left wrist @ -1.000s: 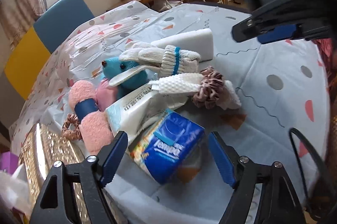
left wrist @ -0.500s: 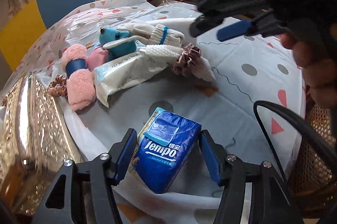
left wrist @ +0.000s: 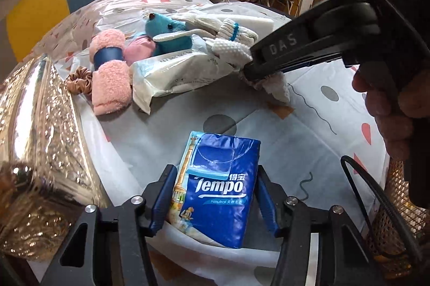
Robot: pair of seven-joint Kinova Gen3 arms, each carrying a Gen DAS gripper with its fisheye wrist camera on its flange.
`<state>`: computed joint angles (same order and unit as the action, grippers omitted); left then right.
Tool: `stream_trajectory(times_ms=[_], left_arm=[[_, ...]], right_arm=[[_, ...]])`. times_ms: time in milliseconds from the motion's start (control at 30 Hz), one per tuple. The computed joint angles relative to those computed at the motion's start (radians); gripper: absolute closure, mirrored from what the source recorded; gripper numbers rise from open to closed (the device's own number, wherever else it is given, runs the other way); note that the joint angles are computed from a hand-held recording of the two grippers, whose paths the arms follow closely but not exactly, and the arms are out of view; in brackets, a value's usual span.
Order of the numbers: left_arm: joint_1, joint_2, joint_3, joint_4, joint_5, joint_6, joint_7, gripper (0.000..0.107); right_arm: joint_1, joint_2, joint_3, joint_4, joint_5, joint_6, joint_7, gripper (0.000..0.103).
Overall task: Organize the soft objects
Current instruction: 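Carry the Tempo pack into the gold tray and open the left tool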
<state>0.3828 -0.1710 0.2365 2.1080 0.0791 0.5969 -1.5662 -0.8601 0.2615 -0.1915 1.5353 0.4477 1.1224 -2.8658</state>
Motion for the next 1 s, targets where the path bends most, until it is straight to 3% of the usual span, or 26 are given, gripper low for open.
stream_trajectory(times_ms=[100, 267, 500, 767, 900, 1000], left_arm=[[0.01, -0.016, -0.045, -0.006, 0.07, 0.032, -0.052, 0.052], [0.002, -0.075, -0.065, -0.032, 0.132, 0.094, -0.081, 0.052], [-0.034, -0.087, -0.109, -0.179, 0.201, 0.156, -0.128, 0.052], [-0.187, -0.028, -0.162, -0.416, 0.152, 0.185, -0.041, 0.052], [-0.284, -0.042, -0.225, -0.437, 0.102, 0.171, -0.02, 0.052], [-0.353, -0.079, -0.312, -0.404, 0.102, 0.184, -0.054, 0.051]], right_arm=[[-0.009, -0.018, -0.007, 0.004, 0.008, 0.008, -0.004, 0.07], [0.05, -0.058, -0.024, 0.035, -0.106, -0.022, 0.043, 0.069], [0.058, -0.027, -0.025, 0.004, -0.135, 0.025, 0.076, 0.068], [0.022, 0.018, -0.016, -0.046, -0.107, 0.062, 0.096, 0.068], [-0.006, 0.034, -0.01, -0.059, -0.086, 0.076, 0.098, 0.068], [-0.027, 0.051, -0.005, -0.074, -0.071, 0.097, 0.101, 0.068]])
